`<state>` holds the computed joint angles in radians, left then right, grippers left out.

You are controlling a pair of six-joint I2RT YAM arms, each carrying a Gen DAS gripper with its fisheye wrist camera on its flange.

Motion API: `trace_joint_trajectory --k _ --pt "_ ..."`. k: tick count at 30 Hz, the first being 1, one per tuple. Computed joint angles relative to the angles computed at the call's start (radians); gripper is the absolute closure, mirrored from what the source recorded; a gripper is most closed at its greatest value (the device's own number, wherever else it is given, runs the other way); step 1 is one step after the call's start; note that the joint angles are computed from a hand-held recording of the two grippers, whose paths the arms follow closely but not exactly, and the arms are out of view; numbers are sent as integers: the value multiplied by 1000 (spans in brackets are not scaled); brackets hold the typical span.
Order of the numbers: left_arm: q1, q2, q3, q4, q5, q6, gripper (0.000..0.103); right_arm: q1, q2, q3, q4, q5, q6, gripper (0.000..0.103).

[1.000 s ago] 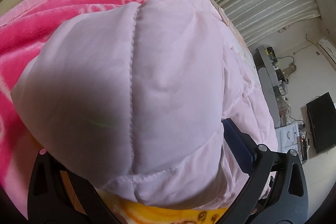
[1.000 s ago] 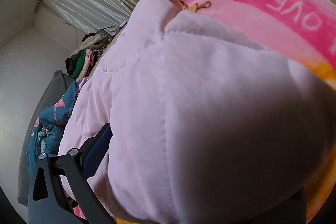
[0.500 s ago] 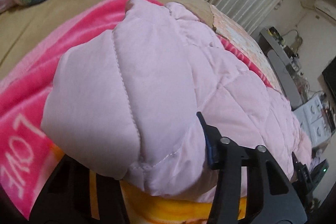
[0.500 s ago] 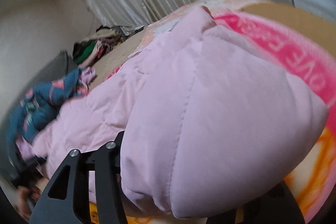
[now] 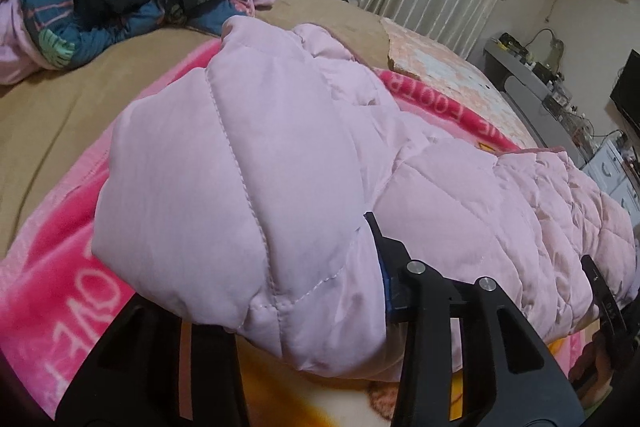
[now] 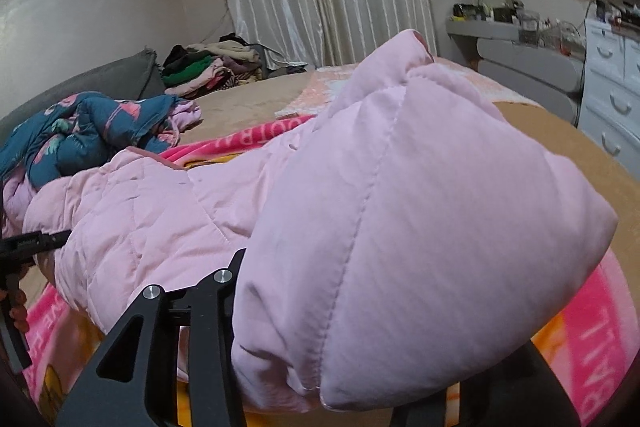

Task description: Fold large clothes

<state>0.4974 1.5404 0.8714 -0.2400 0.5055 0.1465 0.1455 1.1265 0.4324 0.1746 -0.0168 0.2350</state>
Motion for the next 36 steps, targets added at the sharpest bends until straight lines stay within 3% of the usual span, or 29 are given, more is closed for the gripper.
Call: trace_joint_trajectory --k 6,16,26,36 --pt "49 -92 -42 -51 39 70 72 0 -192 -38 -139 -4 -66 65" --pt "172 -213 -91 -175 142 198 72 114 -504 -44 -449 83 -82 65" --pt "287 -276 -128 -280 209 336 72 305 -691 -36 -688 255 8 65" --pt "447 -305 -183 -382 278 543 72 616 -787 -43 -879 507 221 65"
